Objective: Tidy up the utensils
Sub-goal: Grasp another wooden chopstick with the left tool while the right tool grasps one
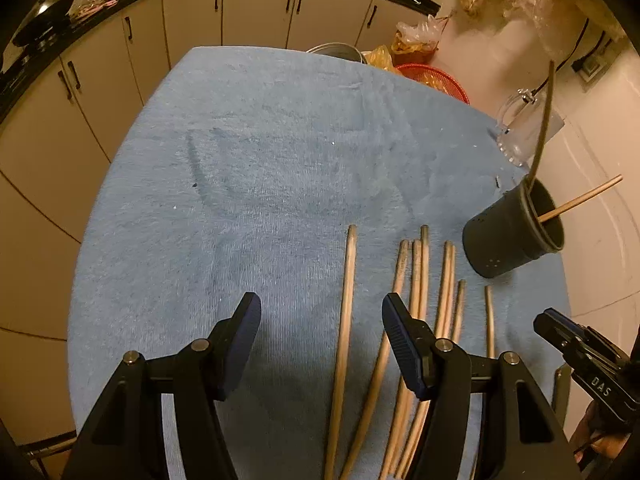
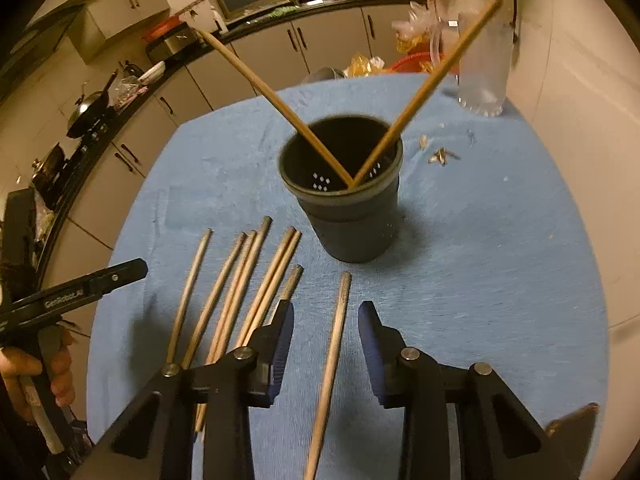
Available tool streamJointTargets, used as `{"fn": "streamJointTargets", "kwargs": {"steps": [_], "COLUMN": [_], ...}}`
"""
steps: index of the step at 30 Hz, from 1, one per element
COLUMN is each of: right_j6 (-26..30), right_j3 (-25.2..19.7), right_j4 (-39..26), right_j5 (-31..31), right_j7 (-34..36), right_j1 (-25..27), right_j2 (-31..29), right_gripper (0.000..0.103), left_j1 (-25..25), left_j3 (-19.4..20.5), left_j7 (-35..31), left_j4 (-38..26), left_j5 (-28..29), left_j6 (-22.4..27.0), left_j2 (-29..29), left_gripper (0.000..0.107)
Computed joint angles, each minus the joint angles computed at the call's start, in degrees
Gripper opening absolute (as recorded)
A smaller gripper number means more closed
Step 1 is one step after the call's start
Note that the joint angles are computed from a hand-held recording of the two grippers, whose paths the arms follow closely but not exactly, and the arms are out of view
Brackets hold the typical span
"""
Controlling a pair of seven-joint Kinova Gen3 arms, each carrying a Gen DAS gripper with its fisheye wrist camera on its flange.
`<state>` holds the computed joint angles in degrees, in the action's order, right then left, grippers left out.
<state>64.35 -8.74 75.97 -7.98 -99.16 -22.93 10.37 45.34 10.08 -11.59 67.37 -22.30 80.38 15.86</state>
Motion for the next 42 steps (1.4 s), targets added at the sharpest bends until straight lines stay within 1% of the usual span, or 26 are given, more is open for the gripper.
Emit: {"fn": "streamJointTargets", "kwargs": {"steps": [1,5,9,12,19,21,23,25,26,28,31,32,33,34,35,36,39,42], "right_j6": [-0.64,-1.61,-3.12,-4.06,-4.93,-5.07,-5.02,-4.96,-5.09,-5.5,-5.12,-5.16,-5.13,-4.98,-4.72,-4.46,-3.91,-3.74], "right_j3": [0.06,0.06,0.05,0.21,0.35,0.37,0.58,0.67,0.83,0.92,1.13,1.1,1.03,0.96,0.92,0.89,0.84,0.75], "right_j4": [0.31,0.84,1.83,2.42,2.55,2.4,2.17,1.94,1.97,2.07,2.18,2.49,2.64,2.67,2.62,2.57,2.87,3.2], "right_j5": [-0.5,0.37,1.54,2.29,3.69,4.26,5.24,6.0,7.01,8.94,13.11,14.04,14.47,14.62,14.82,15.02,14.8,13.24], "right_j7": [-0.34,-1.45,-2.2,-3.22,-4.56,-4.94,-5.23,-5.44,-5.86,-6.14,-7.22,-7.37,-7.28,-7.22,-7.17,-7.17,-7.24,-6.28], "right_j1": [0.14,-0.64,-1.47,-1.91,-2.62,-2.99,-3.31,-3.62,-4.14,-5.09,-7.53,-8.03,-8.18,-8.22,-8.29,-8.38,-8.16,-6.65], "right_j2": [0.65,2.52,3.44,3.93,5.03,5.44,5.76,6.22,6.33,6.43,6.43,6.23,6.12,6.07,6.04,6.0,5.53,4.2], "right_gripper": [0.033,0.033,0.032,0.032,0.032,0.03,0.025,0.023,0.02,0.019,0.013,0.012,0.012,0.012,0.011,0.011,0.01,0.009], "left_j1": [-0.27,-1.99,-3.51,-4.13,-5.13,-5.47,-5.76,-6.02,-6.11,-6.36,-5.85,-5.72,-5.58,-5.36,-5.37,-5.47,-6.0,-5.81], "left_j3": [-0.08,-0.51,-0.48,-0.66,-1.7,-1.91,-2.12,-2.34,-2.43,-2.53,-3.02,-3.17,-3.28,-3.4,-3.45,-3.53,-3.55,-3.46], "left_j7": [-0.28,-0.63,-3.33,-6.15,-9.3,-10.18,-10.8,-11.25,-11.46,-11.85,-11.58,-11.44,-11.44,-11.59,-11.92,-12.21,-12.38,-11.73], "left_j4": [0.38,2.16,2.53,1.38,0.08,-0.21,-0.4,-0.62,-0.72,-0.56,-0.83,-1.05,-1.45,-2.05,-2.4,-2.41,-0.54,0.53], "left_j5": [0.01,1.56,2.91,3.61,5.39,5.91,6.49,7.04,7.28,7.96,7.36,7.18,6.98,6.62,6.59,6.65,7.3,7.07], "left_j6": [-0.57,-3.33,-5.35,-5.51,-6.24,-6.39,-6.54,-6.78,-6.89,-7.37,-7.55,-7.38,-7.02,-6.21,-5.75,-5.72,-7.54,-7.98], "left_j2": [0.13,0.44,1.14,2.18,3.73,4.26,4.69,5.16,5.39,5.7,6.13,6.31,6.64,7.09,7.38,7.47,6.32,5.23], "left_gripper": [0.064,0.063,0.058,0.056,0.055,0.054,0.051,0.049,0.048,0.046,0.044,0.04,0.03,0.022,0.009,0.007,0.007,0.007]}}
